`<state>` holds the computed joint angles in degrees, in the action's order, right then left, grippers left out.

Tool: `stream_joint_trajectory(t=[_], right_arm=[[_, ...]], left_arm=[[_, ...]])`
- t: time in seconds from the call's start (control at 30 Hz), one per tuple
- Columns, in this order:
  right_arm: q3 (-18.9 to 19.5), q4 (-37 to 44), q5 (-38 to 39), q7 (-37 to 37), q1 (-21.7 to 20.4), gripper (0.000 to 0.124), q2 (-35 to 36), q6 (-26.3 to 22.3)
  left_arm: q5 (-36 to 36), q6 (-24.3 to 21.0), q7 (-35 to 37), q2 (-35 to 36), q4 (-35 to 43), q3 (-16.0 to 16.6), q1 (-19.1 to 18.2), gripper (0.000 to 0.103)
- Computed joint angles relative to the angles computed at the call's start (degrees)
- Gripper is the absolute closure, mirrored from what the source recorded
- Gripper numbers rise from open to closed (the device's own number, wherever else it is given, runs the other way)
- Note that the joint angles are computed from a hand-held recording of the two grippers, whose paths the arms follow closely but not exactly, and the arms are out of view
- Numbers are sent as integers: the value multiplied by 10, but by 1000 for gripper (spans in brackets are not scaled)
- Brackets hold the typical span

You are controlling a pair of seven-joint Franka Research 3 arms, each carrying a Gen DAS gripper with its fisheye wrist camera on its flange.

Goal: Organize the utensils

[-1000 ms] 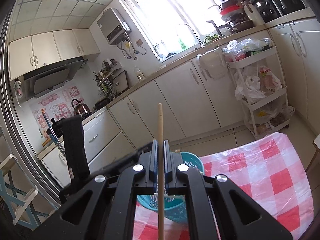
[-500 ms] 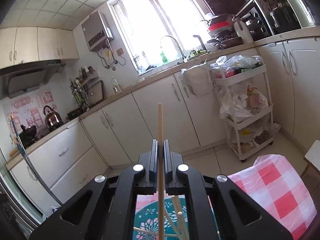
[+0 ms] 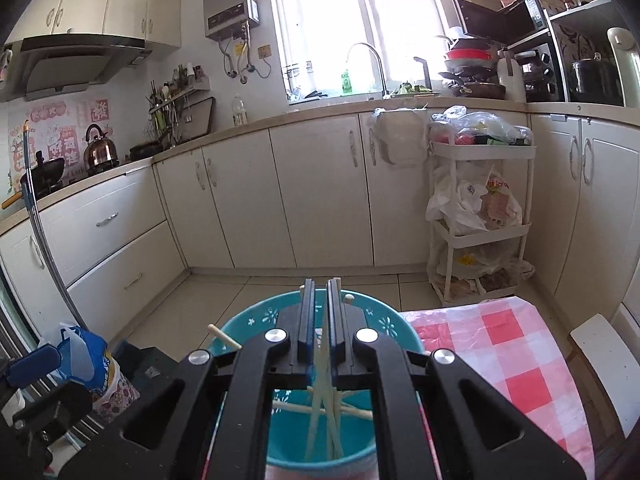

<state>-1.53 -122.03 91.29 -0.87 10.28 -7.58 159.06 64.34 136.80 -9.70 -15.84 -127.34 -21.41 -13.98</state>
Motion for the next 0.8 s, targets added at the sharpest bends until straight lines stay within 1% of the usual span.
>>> stream_joint_trajectory(t=[0.1, 0.13, 0.17, 0.2, 0.23, 0.27, 0.3, 0.33, 0.37, 0.4, 0.43, 0.47, 0.53, 0.6, 0.67, 0.8], right_arm=[[-13, -33, -19, 14, -8, 115, -44, -27], [-19, -42, -28, 26, -11, 109, -58, -37], [-27, -56, -44, 46, -15, 98, -77, -52], [-36, -72, -63, 68, -20, 91, -98, -67], [-44, -90, -84, 90, -25, 78, -122, -78], [-50, -108, -105, 107, -29, 70, -146, -86], [-59, -130, -126, 122, -33, 68, -175, -97], [-69, -152, -153, 141, -39, 63, -205, -113], [-76, -170, -181, 161, -45, 54, -229, -125], [-81, -191, -217, 190, -56, 50, -258, -138], [-86, -211, -251, 218, -66, 42, -286, -151], [-92, -226, -278, 239, -74, 37, -308, -163], [-102, -252, -335, 279, -93, 34, -352, -191], [-109, -270, -388, 316, -111, 29, -389, -216], [-116, -279, -439, 349, -128, 28, -420, -250], [-125, -301, -505, 387, -151, 28, -493, -297]], left_arm=[[-11, -12, 5, -24, -10, -8, -8, 23], [-17, -19, 6, -31, -12, -12, -11, 21], [-25, -26, 8, -39, -15, -16, -14, 19], [-33, -33, 13, -42, -13, -19, -16, 18], [-43, -43, 20, -48, -14, -24, -21, 16], [-53, -54, 26, -54, -14, -29, -25, 15], [-61, -67, 30, -59, -14, -35, -29, 14], [-68, -79, 32, -64, -14, -42, -33, 12], [-75, -91, 34, -69, -13, -48, -38, 9], [-83, -104, 34, -74, -13, -55, -43, 8], [-93, -120, 35, -78, -11, -63, -50, 8], [-102, -130, 37, -81, -11, -68, -56, 8], [-125, -148, 46, -85, -7, -74, -71, 8], [-150, -178, 50, -90, 0, -85, -85, 8], [-171, -207, 48, -92, 6, -96, -98, 8], [-195, -270, 41, -97, 24, -120, -123, 8]])
